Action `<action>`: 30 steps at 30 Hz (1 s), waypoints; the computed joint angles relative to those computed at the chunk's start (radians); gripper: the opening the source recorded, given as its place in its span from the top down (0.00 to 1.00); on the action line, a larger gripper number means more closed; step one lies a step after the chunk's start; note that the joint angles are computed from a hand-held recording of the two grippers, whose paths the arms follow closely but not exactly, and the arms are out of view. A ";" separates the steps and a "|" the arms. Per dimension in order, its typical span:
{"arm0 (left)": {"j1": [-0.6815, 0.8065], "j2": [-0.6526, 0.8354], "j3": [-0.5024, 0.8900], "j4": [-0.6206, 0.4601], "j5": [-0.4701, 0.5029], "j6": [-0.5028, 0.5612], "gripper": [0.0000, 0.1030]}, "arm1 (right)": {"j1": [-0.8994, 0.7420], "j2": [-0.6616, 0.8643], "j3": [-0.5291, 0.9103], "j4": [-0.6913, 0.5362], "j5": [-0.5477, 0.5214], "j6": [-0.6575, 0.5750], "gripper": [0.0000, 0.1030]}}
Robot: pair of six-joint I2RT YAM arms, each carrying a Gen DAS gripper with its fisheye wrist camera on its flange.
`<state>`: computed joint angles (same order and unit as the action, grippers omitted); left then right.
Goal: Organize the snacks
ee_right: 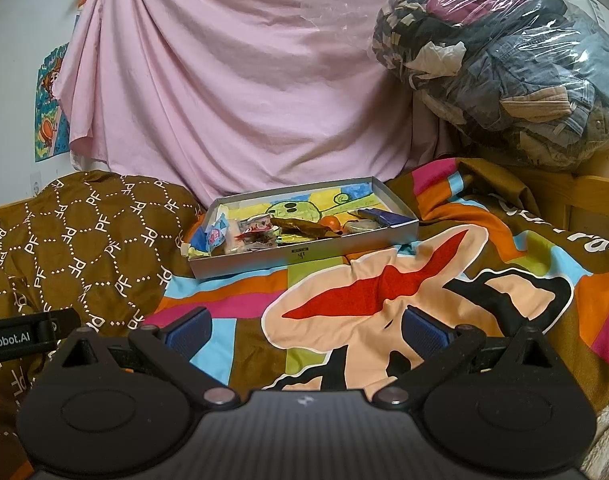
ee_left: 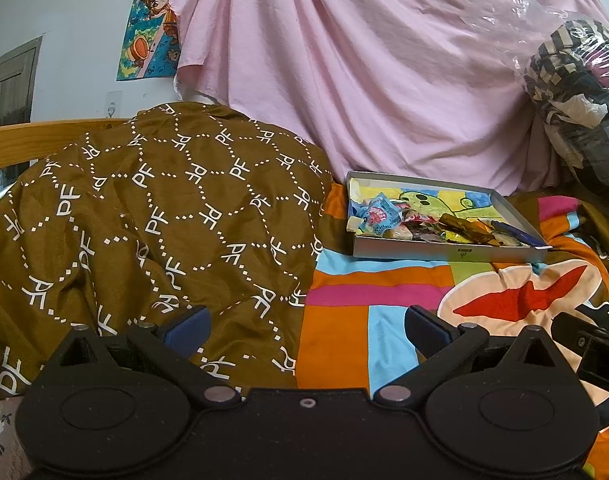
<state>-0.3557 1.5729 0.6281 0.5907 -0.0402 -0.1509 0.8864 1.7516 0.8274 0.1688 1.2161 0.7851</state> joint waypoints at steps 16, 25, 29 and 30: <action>0.004 0.002 -0.002 0.003 0.010 0.005 0.01 | -0.001 -0.002 0.004 -0.009 -0.001 0.003 0.00; 0.003 0.002 -0.003 0.003 0.009 0.006 0.01 | 0.000 -0.003 0.008 -0.019 -0.001 0.008 0.00; 0.003 -0.001 -0.004 0.004 0.005 0.012 0.01 | 0.000 -0.005 0.008 -0.021 -0.002 0.007 0.00; -0.003 -0.004 -0.003 -0.005 -0.015 0.014 0.01 | 0.000 -0.005 0.008 -0.023 -0.003 0.008 0.00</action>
<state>-0.3588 1.5686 0.6255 0.5860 -0.0550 -0.1367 0.8869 1.7467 0.8355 0.1462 1.2134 0.7933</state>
